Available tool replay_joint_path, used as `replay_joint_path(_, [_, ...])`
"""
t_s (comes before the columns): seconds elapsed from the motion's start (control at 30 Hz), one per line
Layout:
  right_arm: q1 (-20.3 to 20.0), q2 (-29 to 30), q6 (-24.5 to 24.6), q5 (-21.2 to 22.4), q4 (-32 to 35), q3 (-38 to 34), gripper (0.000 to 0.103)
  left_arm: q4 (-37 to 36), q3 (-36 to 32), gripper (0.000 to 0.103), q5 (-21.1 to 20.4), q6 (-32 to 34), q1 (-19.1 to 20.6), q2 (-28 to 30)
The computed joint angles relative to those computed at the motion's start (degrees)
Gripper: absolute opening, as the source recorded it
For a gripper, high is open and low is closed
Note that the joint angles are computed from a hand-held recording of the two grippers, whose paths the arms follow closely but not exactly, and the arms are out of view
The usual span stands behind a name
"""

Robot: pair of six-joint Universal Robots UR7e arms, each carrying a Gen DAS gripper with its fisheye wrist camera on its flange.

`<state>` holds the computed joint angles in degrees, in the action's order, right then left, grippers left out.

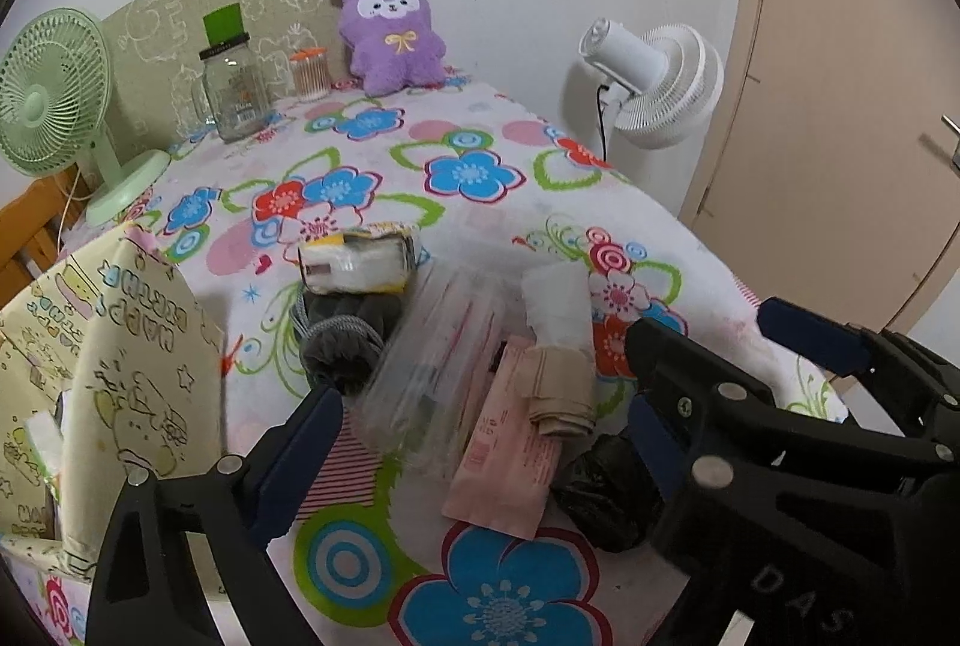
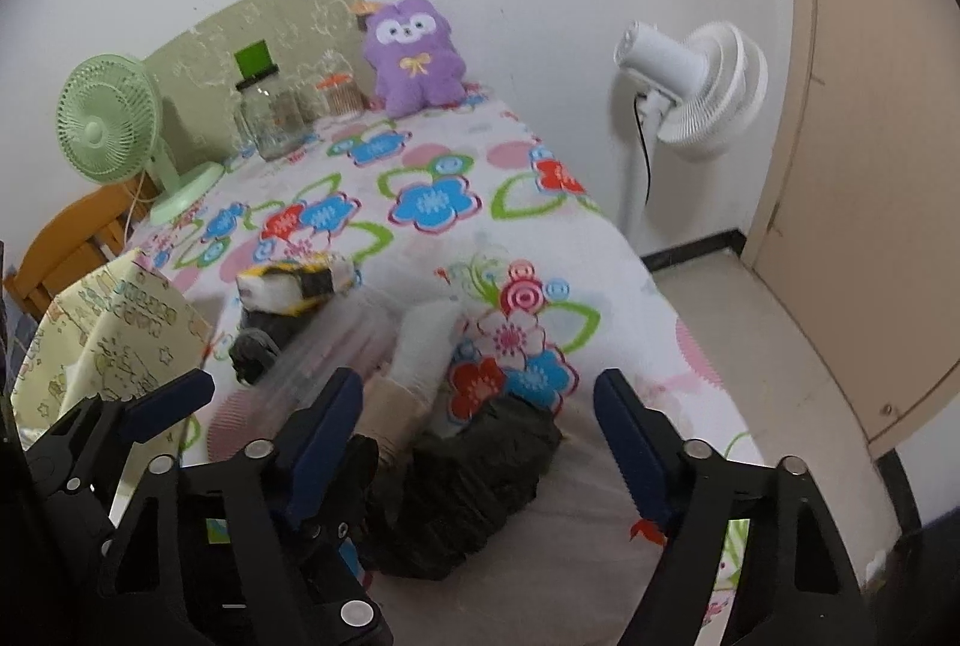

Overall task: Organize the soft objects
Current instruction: 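Grasp black plastic bag with right gripper while left grasps beige rolled cloth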

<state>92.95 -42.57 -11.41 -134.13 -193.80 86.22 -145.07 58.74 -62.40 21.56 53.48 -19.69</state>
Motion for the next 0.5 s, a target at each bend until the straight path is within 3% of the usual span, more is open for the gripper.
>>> replay_joint_path(0.4, [-1.73,-0.86,8.55,3.38,7.62,0.71,0.057,4.26,-2.23,0.094,1.9,-0.79,0.33,1.62])
replay_joint_path(0.5, [-1.69,-0.56,8.95,2.88,8.49,0.15,0.045,3.65,-2.38,0.094,2.55,0.05,0.15,1.99])
